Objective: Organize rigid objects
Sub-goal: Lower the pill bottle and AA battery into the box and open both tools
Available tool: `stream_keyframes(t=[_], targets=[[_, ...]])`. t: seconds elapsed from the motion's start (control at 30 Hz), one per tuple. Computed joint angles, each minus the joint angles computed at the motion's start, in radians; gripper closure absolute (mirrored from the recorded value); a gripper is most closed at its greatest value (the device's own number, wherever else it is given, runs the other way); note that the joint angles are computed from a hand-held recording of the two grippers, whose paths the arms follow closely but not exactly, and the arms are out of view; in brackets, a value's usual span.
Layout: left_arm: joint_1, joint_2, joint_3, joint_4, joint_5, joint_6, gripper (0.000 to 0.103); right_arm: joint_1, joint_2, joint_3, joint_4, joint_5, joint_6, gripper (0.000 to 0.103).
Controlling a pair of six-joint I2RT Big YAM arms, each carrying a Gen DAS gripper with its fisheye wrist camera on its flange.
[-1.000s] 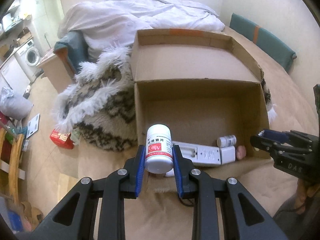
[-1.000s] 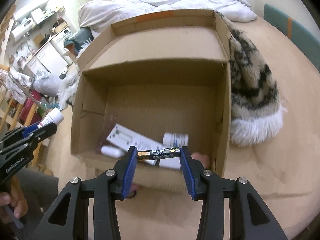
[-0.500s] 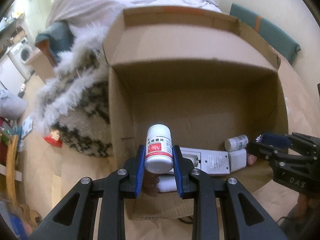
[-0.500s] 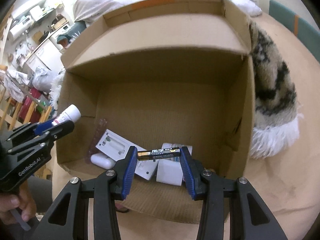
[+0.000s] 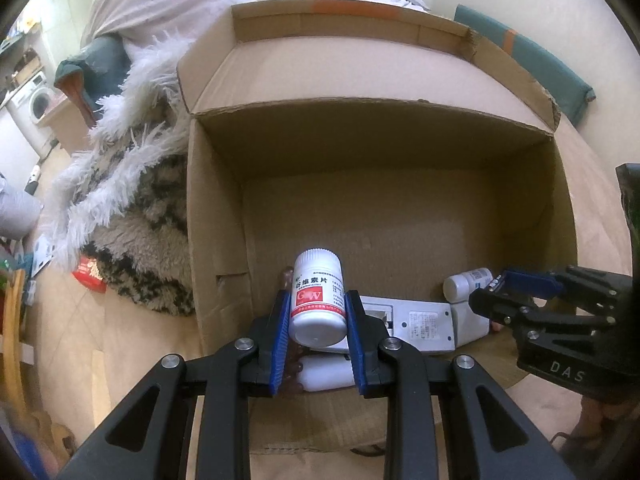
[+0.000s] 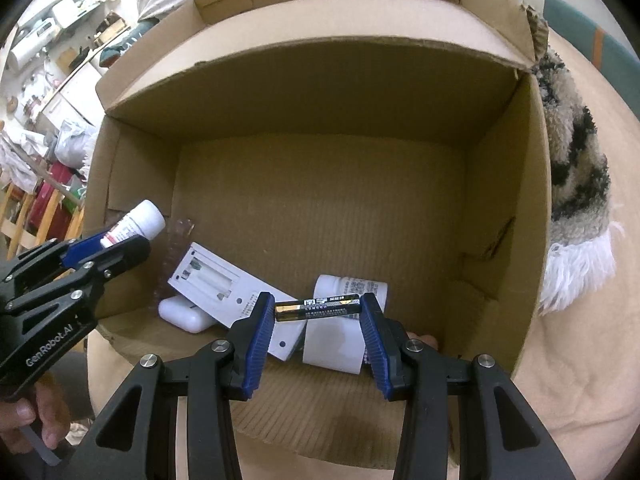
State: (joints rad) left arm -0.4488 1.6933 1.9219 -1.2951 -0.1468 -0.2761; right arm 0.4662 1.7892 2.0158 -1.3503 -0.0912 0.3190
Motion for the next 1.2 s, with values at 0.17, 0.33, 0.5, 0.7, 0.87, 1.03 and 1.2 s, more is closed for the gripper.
stream_keyframes(t=[0.17,0.33,0.5,0.7,0.87,1.03,1.2], targets=[[-0.003,0.001,0.005,0.002,-0.03,-0.002,0.079,0.0,-0.001,0.003,0.01,0.005,0.002,0.057],[-0.003,-0.007,0.001,0.011,-0.046,-0.013,0.079,0.001,-0.023,-0.019,0.052,0.001,0.012,0.057],[-0.014,-0.021,-0.002,0.032,-0.072,-0.015,0.048,-0.01,-0.075,-0.073,0.148,-0.028,0.057,0.022],[-0.02,-0.042,-0.011,0.06,-0.084,-0.017,0.035,-0.022,-0.09,-0.08,0.176,-0.025,0.07,0.016],[-0.018,-0.032,0.003,0.037,-0.084,-0.035,0.035,-0.025,-0.076,-0.069,0.163,-0.023,0.079,0.016],[-0.011,-0.031,0.004,0.023,-0.076,-0.057,0.035,-0.015,-0.062,-0.052,0.154,-0.013,0.074,0.016],[-0.008,-0.031,0.007,0.007,-0.073,-0.067,0.035,-0.009,-0.063,-0.053,0.146,0.004,0.073,0.016]])
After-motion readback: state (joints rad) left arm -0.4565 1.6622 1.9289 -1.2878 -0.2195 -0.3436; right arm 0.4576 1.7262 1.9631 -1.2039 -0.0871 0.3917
